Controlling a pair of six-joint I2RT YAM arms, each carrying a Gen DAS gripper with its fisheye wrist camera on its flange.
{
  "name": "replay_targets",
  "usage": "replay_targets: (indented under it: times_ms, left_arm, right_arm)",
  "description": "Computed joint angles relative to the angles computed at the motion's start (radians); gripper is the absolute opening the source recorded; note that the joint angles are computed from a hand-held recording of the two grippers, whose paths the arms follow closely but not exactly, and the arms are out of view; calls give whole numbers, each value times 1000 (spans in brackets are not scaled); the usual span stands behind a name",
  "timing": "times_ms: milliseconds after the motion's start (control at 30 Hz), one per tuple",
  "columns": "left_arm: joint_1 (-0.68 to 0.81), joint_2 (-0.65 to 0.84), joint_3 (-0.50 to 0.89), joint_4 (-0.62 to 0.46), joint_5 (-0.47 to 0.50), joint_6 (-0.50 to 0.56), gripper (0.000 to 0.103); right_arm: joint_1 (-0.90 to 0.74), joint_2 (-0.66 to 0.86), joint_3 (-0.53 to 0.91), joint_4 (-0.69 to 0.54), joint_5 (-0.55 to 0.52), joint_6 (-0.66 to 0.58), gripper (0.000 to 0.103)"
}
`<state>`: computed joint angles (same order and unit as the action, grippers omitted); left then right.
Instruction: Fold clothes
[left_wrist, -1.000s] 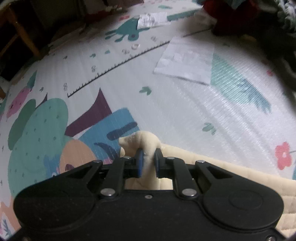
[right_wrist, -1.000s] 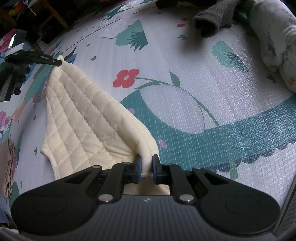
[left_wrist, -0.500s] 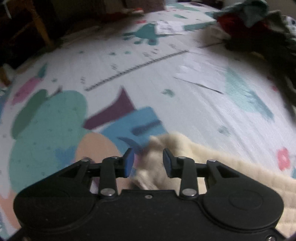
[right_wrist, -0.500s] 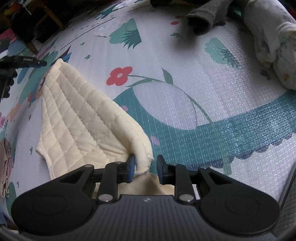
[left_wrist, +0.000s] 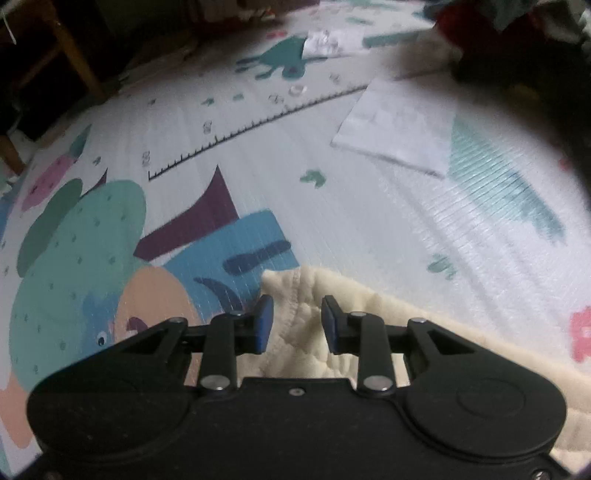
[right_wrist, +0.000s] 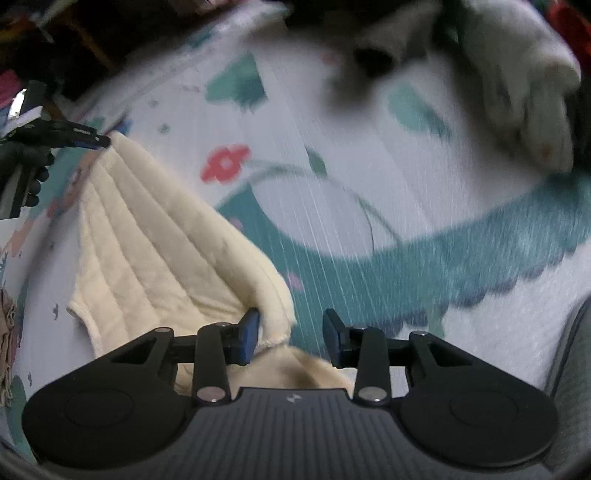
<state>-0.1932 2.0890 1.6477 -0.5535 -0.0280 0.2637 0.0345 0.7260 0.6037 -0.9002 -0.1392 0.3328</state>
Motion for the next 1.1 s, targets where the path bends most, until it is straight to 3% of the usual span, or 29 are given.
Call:
replay_targets:
  times_ms: [233, 300, 367, 433, 533, 667, 767, 900, 1100]
  left_arm:
    - [41, -42, -49, 13, 170, -23, 30]
    - [14, -42, -87, 38, 168, 3, 30]
    - [-18, -25, -113, 69, 107, 34, 30]
    - [-34, -3, -135, 120, 46, 46, 39]
    - [-27, 38, -57, 59, 39, 17, 45]
    - [22, 10, -30, 27, 111, -22, 44]
    - [90, -13, -27, 15, 101, -55, 44]
    - [192, -28, -9, -19, 155, -122, 47]
    - [222, -25, -38, -32, 231, -182, 48]
  right_arm:
    - [205, -2, 54, 71, 153, 15, 38]
    - [239, 31, 54, 96, 136, -8, 37]
    - [245, 74, 46, 116, 112, -16, 37]
    - [205, 151, 39, 122, 53, -21, 37]
    - [135, 202, 14, 147, -12, -36, 35]
    - [103, 215, 51, 136, -44, -22, 36]
    - [125, 181, 59, 139, -23, -20, 36]
    - [157, 176, 70, 142, -26, -12, 36]
    - [204, 220, 65, 150, -15, 7, 36]
